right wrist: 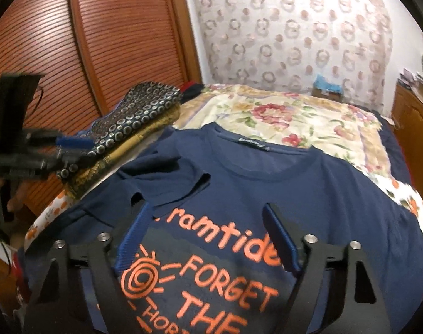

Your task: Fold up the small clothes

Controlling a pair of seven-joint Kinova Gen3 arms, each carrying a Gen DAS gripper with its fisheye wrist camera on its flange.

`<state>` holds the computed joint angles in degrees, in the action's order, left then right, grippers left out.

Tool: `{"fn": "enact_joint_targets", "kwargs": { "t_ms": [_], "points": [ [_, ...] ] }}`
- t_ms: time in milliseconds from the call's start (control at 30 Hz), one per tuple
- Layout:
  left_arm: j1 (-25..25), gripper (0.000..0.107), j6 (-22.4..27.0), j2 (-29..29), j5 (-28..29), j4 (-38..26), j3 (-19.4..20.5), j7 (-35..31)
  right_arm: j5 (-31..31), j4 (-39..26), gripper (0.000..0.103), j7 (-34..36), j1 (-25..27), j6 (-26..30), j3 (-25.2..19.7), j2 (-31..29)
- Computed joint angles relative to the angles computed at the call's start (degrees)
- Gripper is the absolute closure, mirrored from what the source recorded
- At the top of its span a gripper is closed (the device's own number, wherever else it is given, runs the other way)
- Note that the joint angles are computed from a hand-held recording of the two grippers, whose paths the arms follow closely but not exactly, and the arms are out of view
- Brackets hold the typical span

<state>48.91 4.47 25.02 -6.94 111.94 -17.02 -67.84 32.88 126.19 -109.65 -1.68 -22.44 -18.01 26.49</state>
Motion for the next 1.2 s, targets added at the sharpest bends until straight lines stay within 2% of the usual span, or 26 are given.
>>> {"fn": "enact_joint_targets", "kwargs": {
  "t_ms": [67, 133, 233, 300, 367, 400, 433, 500, 567, 600, 667, 700, 800, 933, 1000, 1067, 1100, 1200],
  "points": [
    [4.86, 0.064, -2.25, 0.93, 0.31, 1.74, -4.80, 1.75, 3.46, -4.23, 0.029, -2.18, 1.29, 4.66, -2.99, 2.09],
    [9.29, 0.064, -5.87, 1.80, 2.93, 4.22, -9.11, 2.22, 6.79, -8.22, 0.032, -3.52, 3.50, 9.32, -7.22, 4.48],
    [11.42, 0.063, -10.87, 2.09, 6.99, 7.49, -10.89, 1.90, 9.84, -14.88, 0.042, -4.67, 3.92, 16.31, -11.12, 9.05],
    [14.04, 0.059, -14.12, 2.73, 10.28, 9.72, -13.08, 1.27, 7.91, -19.01, 0.050, -2.01, 3.72, 20.97, -13.29, 12.08],
    [14.31, 0.047, -16.08, 2.97, 12.41, 11.00, -12.88, 0.41, 5.65, -22.77, 0.053, 0.47, 1.83, 25.61, -13.26, 14.15],
    [14.78, 0.047, -16.56, 2.98, 13.61, 11.57, -13.15, -0.19, 4.88, -24.13, 0.058, 0.93, 0.39, 26.99, -12.28, 14.81],
    [15.32, 0.047, -16.67, 3.23, 14.57, 11.71, -13.51, -0.71, 3.78, -24.69, 0.061, 1.78, -0.45, 27.44, -11.51, 15.06],
    [18.77, 0.046, -17.42, 3.95, 18.35, 12.91, -16.43, -3.22, 2.97, -24.84, 0.081, 2.56, -1.49, 26.80, -10.42, 15.12],
    [19.29, 0.046, -18.34, 4.15, 20.21, 13.71, -16.73, -4.32, 1.92, -25.26, 0.093, 5.17, 0.87, 27.94, -13.57, 16.00],
    [18.81, 0.046, -18.54, 4.02, 20.70, 13.98, -16.20, -4.57, 1.50, -25.09, 0.098, 6.70, 2.38, 28.08, -15.35, 16.32],
    [17.37, 0.046, -18.73, 4.19, 21.78, 13.45, -14.77, -5.77, -1.93, -23.61, 0.102, 11.02, 3.72, 26.07, -15.93, 15.54],
    [17.54, 0.046, -18.78, 4.27, 22.67, 13.42, -14.68, -6.51, -4.26, -21.99, 0.102, 12.61, 3.47, 23.74, -14.74, 14.12],
    [17.53, 0.046, -19.29, 4.46, 24.69, 14.05, -13.87, -8.80, -11.25, -17.54, 0.103, 15.23, -0.63, 17.08, -7.17, 8.91],
    [16.20, 0.046, -19.40, 4.60, 27.02, 14.22, -12.13, -11.48, -19.99, -16.20, 0.096, 19.83, -8.50, 15.14, 3.45, 6.07],
    [16.52, 0.046, -18.53, 4.93, 28.89, 13.89, -12.25, -13.23, -20.70, -16.45, 0.073, 19.11, -11.65, 15.55, 6.64, 6.49],
    [17.87, 0.046, -17.18, 5.69, 31.44, 13.23, -13.34, -15.23, -17.67, -16.01, 0.069, 16.60, -10.64, 15.36, 5.59, 6.63],
    [17.95, 0.046, -16.91, 5.98, 32.29, 12.98, -13.26, -16.00, -16.47, -15.72, 0.066, 16.16, -9.05, 15.40, 3.80, 6.63],
    [21.04, 0.046, -13.92, 7.44, 36.22, 11.43, -16.32, -19.39, -16.38, -13.65, 0.066, 17.78, -3.88, 15.56, -2.24, 5.99]
  ]
}}
